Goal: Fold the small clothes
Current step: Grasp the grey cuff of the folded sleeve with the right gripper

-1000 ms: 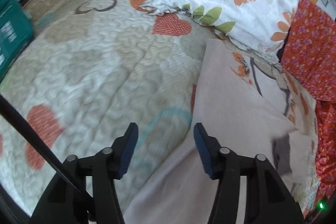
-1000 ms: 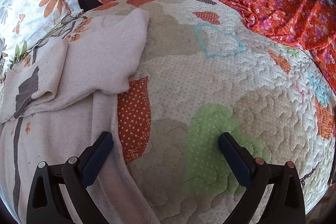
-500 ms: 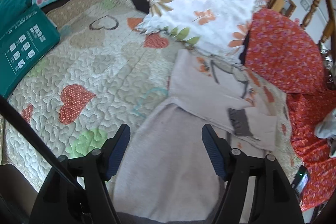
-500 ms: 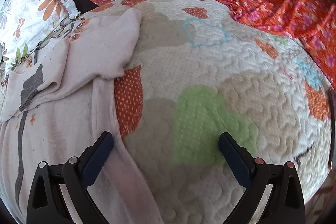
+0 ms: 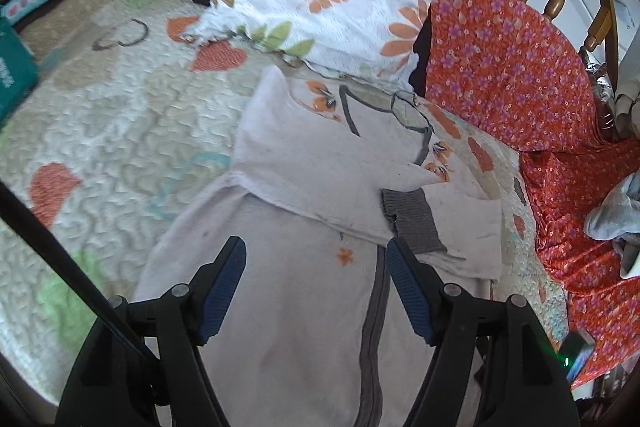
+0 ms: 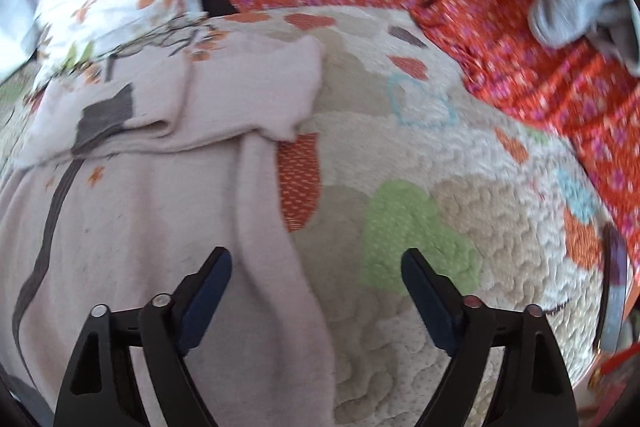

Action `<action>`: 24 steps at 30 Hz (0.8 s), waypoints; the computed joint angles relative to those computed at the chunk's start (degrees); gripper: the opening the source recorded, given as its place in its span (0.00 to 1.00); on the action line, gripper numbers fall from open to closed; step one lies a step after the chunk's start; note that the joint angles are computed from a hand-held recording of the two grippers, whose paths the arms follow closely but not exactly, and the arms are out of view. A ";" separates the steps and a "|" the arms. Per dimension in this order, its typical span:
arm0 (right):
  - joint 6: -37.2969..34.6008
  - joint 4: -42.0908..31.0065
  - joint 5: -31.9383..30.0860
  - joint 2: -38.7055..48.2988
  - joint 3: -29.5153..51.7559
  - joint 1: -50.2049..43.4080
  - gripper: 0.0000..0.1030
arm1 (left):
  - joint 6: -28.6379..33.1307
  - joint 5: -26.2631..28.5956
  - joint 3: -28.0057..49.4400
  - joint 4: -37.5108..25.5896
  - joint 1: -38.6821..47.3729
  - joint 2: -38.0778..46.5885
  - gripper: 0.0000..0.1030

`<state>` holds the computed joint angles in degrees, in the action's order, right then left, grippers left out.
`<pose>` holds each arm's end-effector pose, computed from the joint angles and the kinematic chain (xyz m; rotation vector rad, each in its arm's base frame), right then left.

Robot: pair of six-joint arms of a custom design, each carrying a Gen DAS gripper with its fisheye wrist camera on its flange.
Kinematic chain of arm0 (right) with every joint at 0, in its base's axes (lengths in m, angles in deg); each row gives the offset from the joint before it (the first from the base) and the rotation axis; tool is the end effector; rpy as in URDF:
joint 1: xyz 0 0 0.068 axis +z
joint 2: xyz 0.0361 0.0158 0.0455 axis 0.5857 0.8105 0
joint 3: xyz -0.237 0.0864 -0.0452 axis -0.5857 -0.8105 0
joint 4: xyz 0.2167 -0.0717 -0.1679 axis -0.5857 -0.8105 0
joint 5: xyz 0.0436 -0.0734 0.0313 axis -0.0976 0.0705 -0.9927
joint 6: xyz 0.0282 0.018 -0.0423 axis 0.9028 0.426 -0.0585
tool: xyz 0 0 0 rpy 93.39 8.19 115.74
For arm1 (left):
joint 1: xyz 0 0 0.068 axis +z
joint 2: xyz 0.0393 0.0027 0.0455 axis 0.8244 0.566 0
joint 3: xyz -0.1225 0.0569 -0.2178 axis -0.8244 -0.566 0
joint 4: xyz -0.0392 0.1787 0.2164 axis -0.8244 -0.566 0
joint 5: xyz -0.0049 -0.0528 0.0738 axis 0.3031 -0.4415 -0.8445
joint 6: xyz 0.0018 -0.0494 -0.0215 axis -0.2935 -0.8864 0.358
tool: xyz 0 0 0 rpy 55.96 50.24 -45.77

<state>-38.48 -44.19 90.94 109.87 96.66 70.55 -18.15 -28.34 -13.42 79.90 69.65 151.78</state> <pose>0.2395 0.1441 0.0495 0.2064 2.4687 -0.2051 0.2971 0.0624 0.1088 -0.3479 2.4340 -0.3878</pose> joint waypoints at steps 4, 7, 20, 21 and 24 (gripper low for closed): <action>-3.07 0.98 3.92 0.77 1.11 3.18 0.72 | 1.60 -1.36 0.23 4.20 0.43 4.11 0.70; -6.35 1.07 6.28 1.21 2.53 4.28 0.70 | 2.03 -0.73 4.14 1.33 1.54 8.26 0.70; -11.25 -2.05 -0.32 9.89 14.15 1.45 0.70 | 0.00 2.45 8.09 -1.75 4.58 9.65 0.70; -11.54 -2.30 -0.49 10.58 14.90 1.48 0.70 | -0.14 2.45 8.34 -1.94 4.73 9.89 0.70; -12.47 -2.70 -1.02 12.08 16.41 1.44 0.70 | -0.51 2.60 9.12 -2.56 5.33 10.64 0.70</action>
<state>-50.95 -46.89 89.92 121.95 113.07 72.00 -18.66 -25.74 -4.30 77.34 74.98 162.42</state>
